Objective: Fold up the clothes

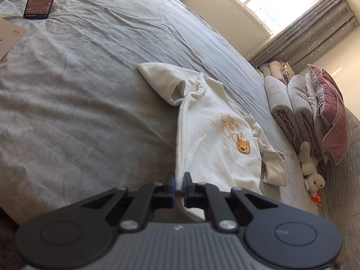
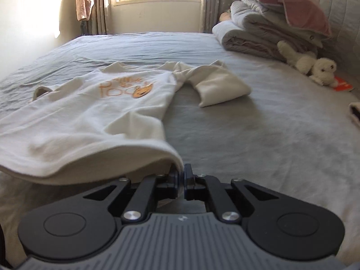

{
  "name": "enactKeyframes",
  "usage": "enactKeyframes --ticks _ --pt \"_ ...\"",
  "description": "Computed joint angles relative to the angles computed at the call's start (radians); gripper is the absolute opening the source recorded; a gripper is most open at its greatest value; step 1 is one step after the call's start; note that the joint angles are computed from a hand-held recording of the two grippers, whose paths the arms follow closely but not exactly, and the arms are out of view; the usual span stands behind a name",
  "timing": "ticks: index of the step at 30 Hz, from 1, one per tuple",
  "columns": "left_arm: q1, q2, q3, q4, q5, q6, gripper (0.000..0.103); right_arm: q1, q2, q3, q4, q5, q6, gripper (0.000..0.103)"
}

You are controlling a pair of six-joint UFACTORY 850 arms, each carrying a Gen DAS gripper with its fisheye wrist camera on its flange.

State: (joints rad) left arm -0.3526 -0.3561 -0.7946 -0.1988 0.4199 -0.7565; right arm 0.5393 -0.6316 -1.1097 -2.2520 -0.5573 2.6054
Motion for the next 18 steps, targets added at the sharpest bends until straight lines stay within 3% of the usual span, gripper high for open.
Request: enactKeyframes --ticks 3,6,9,12,18 --pt "0.001 0.009 0.007 0.063 -0.007 -0.034 0.006 0.006 0.039 0.041 0.05 -0.1 -0.15 0.004" --pt "-0.006 0.012 0.005 0.096 -0.027 -0.029 0.006 0.044 0.06 0.084 0.064 -0.265 -0.355 0.003" --pt "-0.025 0.012 -0.009 0.011 -0.075 0.106 0.006 0.078 0.065 0.125 0.033 -0.414 -0.549 0.003" --pt "-0.041 -0.003 -0.037 -0.179 -0.145 0.36 0.006 0.084 0.074 0.161 0.007 -0.417 -0.681 0.003" --pt "-0.047 -0.052 -0.079 -0.446 -0.238 0.709 0.006 0.062 0.049 0.17 0.035 -0.271 -0.813 0.003"
